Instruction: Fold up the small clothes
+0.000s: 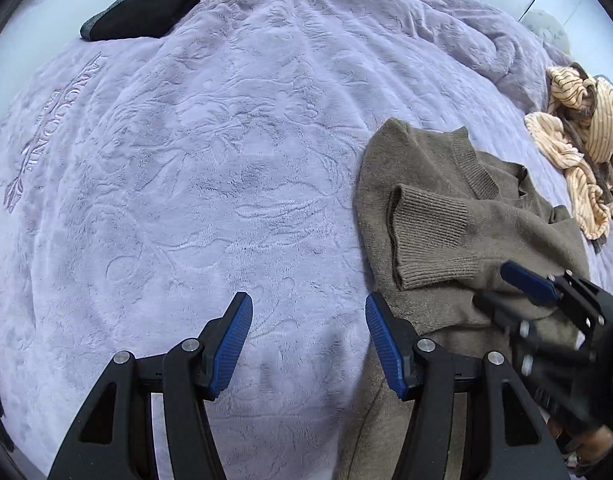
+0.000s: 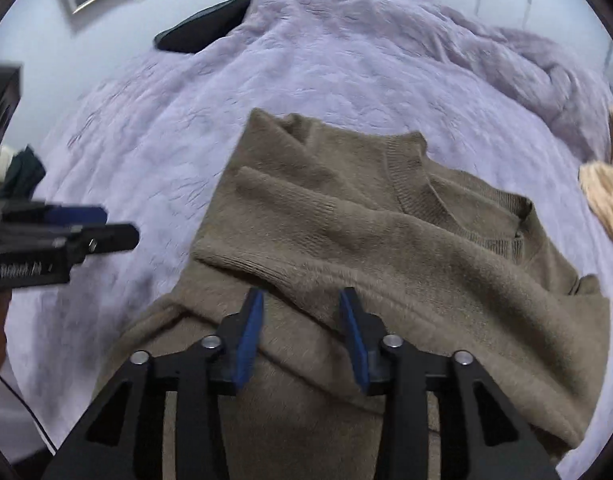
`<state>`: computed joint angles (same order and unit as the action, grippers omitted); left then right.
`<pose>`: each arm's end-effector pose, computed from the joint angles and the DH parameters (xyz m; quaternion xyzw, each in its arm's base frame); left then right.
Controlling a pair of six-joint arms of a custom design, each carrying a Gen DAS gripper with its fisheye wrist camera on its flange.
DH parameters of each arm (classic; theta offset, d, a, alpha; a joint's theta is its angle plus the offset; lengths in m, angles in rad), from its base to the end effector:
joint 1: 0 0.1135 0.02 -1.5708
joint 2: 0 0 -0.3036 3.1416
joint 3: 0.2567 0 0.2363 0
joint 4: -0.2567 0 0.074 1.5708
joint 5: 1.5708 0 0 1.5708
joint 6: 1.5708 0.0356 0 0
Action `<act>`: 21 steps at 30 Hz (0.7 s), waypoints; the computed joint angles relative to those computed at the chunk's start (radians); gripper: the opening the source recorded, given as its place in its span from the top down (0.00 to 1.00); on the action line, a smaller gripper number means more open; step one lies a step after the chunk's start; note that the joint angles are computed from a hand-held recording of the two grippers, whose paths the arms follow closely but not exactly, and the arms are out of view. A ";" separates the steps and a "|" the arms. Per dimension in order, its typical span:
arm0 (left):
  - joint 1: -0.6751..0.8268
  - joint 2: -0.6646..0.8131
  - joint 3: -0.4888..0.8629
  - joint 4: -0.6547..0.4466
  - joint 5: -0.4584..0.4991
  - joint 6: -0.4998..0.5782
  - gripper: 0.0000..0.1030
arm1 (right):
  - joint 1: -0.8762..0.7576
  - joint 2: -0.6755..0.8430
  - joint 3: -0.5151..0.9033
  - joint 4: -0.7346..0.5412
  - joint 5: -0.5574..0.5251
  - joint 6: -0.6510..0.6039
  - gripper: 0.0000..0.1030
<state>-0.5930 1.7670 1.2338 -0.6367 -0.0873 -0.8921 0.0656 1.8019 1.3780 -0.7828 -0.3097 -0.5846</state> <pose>0.2913 -0.1926 0.2460 -0.1545 0.9668 -0.1030 0.1755 0.3595 0.0345 0.2689 -0.3368 0.9119 0.1007 0.2118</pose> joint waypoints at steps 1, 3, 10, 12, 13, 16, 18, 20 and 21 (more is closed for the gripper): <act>0.009 -0.008 -0.010 0.017 0.019 0.009 0.42 | 0.002 -0.030 -0.015 -0.009 0.007 -0.030 0.50; 0.024 -0.010 -0.013 0.051 0.072 0.028 0.42 | -0.015 -0.034 0.014 -0.066 -0.013 -0.029 0.50; -0.006 0.138 0.217 0.017 0.125 0.101 0.42 | -0.313 0.072 0.306 -0.354 -0.139 0.134 0.50; -0.015 0.200 0.301 -0.005 0.122 0.120 0.42 | -0.419 0.109 0.387 -0.398 -0.139 0.184 0.50; -0.019 0.235 0.345 -0.023 0.116 0.122 0.42 | -0.478 0.142 0.443 -0.415 -0.128 0.216 0.50; -0.021 0.303 0.426 -0.067 0.126 0.104 0.42 | -0.582 0.235 0.583 -0.508 -0.110 0.272 0.50; -0.025 0.328 0.455 -0.086 0.121 0.098 0.42 | -0.644 0.319 0.679 -0.632 -0.192 0.298 0.50; -0.029 0.348 0.485 -0.114 0.111 0.103 0.42 | -0.682 0.383 0.707 -0.700 -0.253 0.326 0.49; -0.030 0.355 0.492 -0.122 0.108 0.107 0.42 | -0.691 0.398 0.690 -0.690 -0.268 0.349 0.50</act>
<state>-0.6229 2.1219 1.7259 -0.7591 0.0211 -0.7849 -0.6252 2.1997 2.0676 -1.4724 -0.5772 -0.2361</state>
